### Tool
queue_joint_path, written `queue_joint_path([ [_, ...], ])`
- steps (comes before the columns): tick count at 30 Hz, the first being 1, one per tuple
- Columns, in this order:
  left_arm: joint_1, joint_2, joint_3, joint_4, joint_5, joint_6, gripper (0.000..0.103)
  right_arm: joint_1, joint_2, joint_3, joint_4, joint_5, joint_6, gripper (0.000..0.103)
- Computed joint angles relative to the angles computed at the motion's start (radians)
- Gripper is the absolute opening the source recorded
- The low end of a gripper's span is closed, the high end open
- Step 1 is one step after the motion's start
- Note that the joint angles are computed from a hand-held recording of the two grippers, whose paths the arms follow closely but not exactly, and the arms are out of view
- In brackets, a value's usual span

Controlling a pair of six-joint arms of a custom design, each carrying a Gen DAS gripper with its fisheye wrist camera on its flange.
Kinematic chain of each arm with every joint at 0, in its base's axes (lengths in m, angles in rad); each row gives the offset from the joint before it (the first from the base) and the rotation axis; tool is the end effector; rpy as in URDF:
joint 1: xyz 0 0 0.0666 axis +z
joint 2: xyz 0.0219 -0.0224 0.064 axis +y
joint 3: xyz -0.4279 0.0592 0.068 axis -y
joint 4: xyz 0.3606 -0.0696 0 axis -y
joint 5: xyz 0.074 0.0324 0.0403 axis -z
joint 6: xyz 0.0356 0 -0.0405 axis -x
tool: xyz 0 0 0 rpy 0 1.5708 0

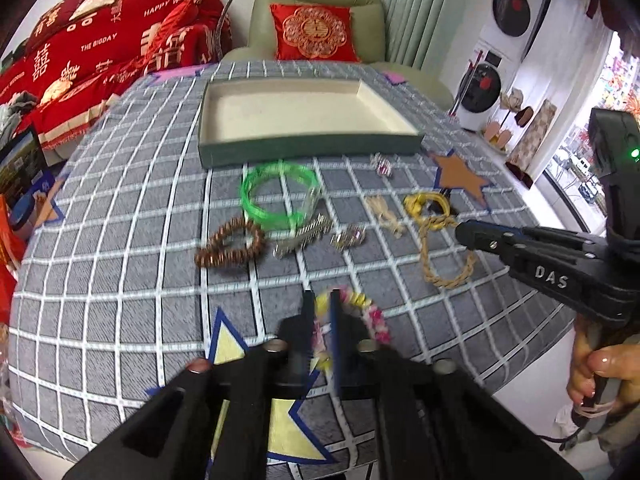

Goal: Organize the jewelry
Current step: 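Grasp the pink-and-yellow beaded bracelet with left while right grasps the tan braided bracelet, then lift both bracelets and carry them over the cream tray with both tools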

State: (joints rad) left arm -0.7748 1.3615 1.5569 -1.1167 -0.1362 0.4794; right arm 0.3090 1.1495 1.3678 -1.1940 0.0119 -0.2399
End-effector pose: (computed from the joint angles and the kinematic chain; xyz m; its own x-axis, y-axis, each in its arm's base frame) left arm 0.3026 -0.2901 0.5462 -0.7975 0.1413 -0.5865 0.3004 0.9361 -0.1830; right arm 0.3073 0.0972 0.5361 -0.8370 -0.0178 -0.5469 -0.1018 0.9871 0.1236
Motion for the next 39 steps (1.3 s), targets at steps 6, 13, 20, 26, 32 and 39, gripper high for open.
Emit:
queue_joint_path([
  [6,0.006,0.003,0.053,-0.021,-0.015,-0.023,0.014,-0.012,0.005,0.037,0.000,-0.007,0.005,0.007],
  [13,-0.019,0.013,0.027,-0.118,-0.079,0.019,0.014,-0.023,0.001,0.013,0.002,-0.042,-0.007,0.007],
  [20,0.007,-0.036,-0.043,-0.102,-0.079,0.052,0.015,-0.026,-0.020,-0.012,0.010,-0.068,-0.023,0.007],
  [26,0.025,-0.053,-0.062,-0.113,-0.045,0.081,0.083,-0.035,-0.025,-0.019,0.018,-0.093,-0.038,0.007],
  [32,-0.012,-0.044,-0.083,-0.065,-0.154,0.039,0.103,-0.032,-0.029,-0.020,0.022,-0.098,-0.044,0.007],
  [39,0.011,0.021,-0.086,-0.043,-0.132,-0.072,0.103,-0.026,-0.035,-0.015,0.020,-0.101,-0.047,0.007],
])
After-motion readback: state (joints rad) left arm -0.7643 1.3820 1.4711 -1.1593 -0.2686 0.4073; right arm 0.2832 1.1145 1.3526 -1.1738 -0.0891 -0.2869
